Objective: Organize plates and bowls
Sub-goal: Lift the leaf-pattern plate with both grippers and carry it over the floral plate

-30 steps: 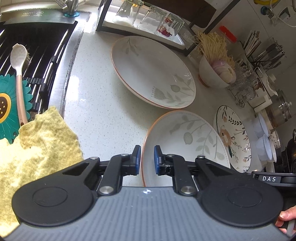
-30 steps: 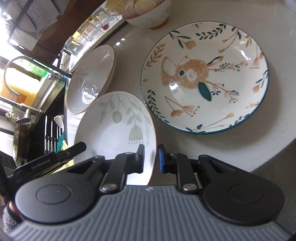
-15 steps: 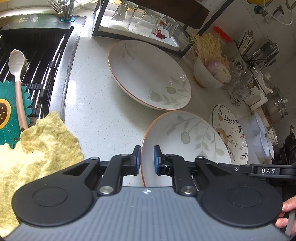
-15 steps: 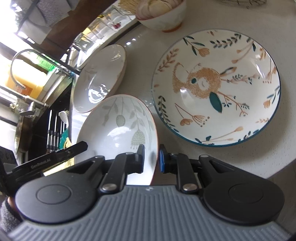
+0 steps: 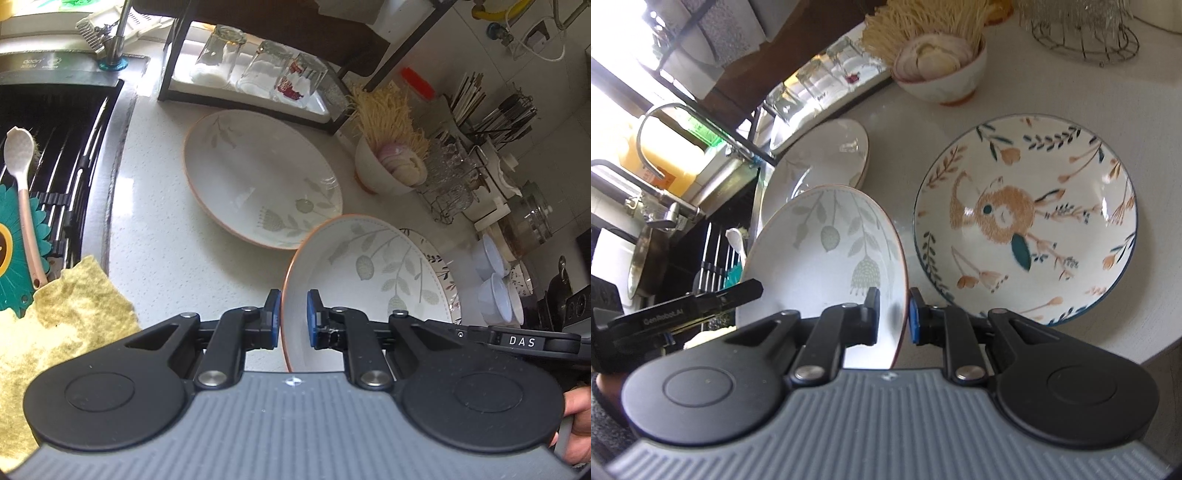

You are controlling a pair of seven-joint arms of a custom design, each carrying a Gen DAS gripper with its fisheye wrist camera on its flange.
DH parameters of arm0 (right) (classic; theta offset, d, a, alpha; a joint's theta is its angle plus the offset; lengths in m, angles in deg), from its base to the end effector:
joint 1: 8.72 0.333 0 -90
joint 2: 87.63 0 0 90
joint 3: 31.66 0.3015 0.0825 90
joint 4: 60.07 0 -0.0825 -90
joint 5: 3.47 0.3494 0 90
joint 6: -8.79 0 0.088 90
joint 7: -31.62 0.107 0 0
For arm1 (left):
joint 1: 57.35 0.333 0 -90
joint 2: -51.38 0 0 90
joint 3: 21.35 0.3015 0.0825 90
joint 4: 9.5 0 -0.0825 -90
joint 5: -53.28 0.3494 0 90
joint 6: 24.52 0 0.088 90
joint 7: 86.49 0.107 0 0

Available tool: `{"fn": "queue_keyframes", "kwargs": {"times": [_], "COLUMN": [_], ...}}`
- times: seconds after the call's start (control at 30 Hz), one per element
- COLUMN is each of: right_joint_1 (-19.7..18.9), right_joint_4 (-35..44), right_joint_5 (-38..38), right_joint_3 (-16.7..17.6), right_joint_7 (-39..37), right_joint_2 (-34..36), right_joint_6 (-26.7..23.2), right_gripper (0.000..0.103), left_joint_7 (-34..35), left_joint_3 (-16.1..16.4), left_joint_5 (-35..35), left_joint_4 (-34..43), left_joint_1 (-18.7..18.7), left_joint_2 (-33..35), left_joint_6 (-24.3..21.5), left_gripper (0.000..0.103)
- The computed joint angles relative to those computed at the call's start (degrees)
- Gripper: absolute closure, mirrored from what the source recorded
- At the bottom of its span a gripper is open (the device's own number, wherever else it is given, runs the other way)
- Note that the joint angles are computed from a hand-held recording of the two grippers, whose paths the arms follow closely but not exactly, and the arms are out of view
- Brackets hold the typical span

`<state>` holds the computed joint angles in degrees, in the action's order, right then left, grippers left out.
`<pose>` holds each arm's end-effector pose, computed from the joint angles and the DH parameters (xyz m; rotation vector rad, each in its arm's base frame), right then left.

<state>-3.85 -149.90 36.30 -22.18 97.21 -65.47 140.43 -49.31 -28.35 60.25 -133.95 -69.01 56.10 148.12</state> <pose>0.6450 0.1625 0.4640 -1.9313 1.4706 0.2127 0.5349 -0.1885 0.4529 -2.3730 1.4299 -1.0780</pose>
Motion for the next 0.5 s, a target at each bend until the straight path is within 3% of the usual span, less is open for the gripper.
{"fn": "queue_keyframes", "kwargs": {"times": [0.23, 0.5], "right_joint_1": [-1.74, -4.67], "right_joint_4": [1.37, 7.05], "right_joint_5": [1.89, 3.18], "right_joint_3": [-0.19, -0.15], "right_joint_7": [-2.7, -6.23], "right_joint_2": [0.37, 3.82], "right_joint_6": [-0.34, -3.86], "right_gripper": [0.084, 0.084], "left_joint_7": [-0.03, -4.71], "left_joint_3": [-0.15, 2.1], "left_joint_5": [0.37, 6.14], "left_joint_4": [6.31, 16.71], "left_joint_1": [-1.07, -4.89], "left_joint_2": [2.52, 7.82], "left_joint_6": [-3.88, -9.95], "left_gripper": [0.086, 0.086]}}
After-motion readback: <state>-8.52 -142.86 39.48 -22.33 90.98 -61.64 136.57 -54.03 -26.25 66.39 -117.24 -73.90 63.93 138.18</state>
